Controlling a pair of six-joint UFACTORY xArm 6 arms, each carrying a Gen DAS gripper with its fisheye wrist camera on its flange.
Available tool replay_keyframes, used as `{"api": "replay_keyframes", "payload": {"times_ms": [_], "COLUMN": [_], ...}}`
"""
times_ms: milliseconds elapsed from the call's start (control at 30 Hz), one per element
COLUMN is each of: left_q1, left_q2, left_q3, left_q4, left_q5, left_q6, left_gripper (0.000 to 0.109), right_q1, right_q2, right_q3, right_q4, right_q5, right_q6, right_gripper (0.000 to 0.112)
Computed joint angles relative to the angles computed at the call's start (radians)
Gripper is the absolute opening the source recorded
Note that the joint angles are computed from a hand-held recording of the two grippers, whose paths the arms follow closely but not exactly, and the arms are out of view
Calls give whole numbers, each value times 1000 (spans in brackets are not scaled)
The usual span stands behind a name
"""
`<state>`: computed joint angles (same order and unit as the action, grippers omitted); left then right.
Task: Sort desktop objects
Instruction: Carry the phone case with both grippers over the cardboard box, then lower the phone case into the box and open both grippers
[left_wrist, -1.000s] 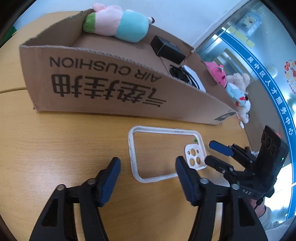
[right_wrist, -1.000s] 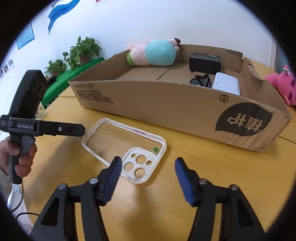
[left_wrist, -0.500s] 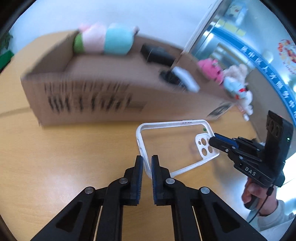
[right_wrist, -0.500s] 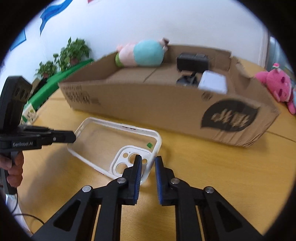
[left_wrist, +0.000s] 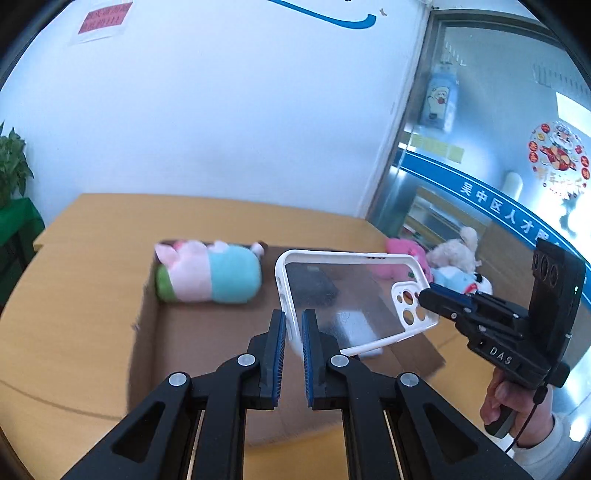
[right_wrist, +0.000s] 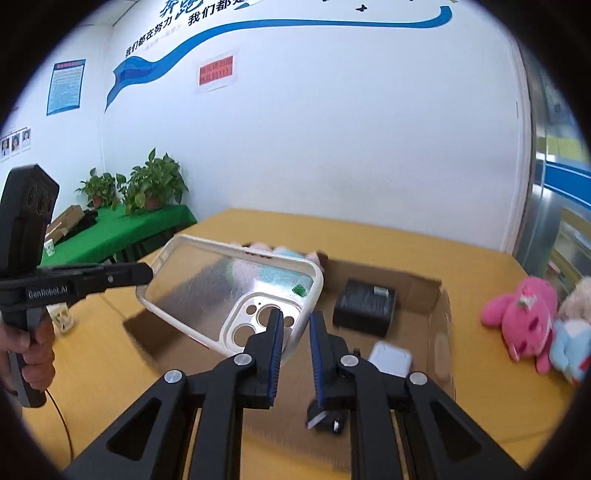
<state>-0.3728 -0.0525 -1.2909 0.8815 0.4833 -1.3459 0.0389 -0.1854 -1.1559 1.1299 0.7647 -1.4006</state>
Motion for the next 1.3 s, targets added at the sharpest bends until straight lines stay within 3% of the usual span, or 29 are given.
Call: {"api": "replay_keyframes", "payload": {"times_ms": [133,267,467,533,767,800,900,967,1033,1100,1167,1233,1300], "left_q1": [69,132,219,231,230,225,218,210,199,175,146,111,78], "left_q2": [16,103,238,276,477,503,524,523,474,395,316,214,159], "left_q3": [-36,-133,-200,-231,-492,-531,-571,-576,-511,-414,-314,-180,-106], "left_q4": [-84,-243,-543,-589,-652,-639,-647,-649,-629,-563,-478,-378,-302], "left_q5": [29,146,204,227,510,554,594,609,560,504,447,363,333], "left_q6": [92,242,453,491,592,599,616,621,592,531,454,350,276], "left_gripper": [6,6,6,6,6,6,20,41,44,50,66,71,72], "right_q1": [64,127,154,159,194,196,208,213,210,206,190,164,122], "right_q2": [169,332,620,696,897,895,907,863,821,706,542,414,246], "right_q3": [-197,-371,-688,-771,-1012,-1007,-997,-920,-873,-728,-529,-383,-191], "right_q4": [-111,-253,-405,-461,-638,-645,-673,-664,-660,-647,-603,-524,-409], "right_q5": [48,92,294,343,508,515,541,507,504,406,265,175,82], "right_q6": [136,277,537,611,779,781,802,775,771,710,612,526,411], "right_gripper": [14,15,16,16,17,17,24,29,54,58,67,81,81]}}
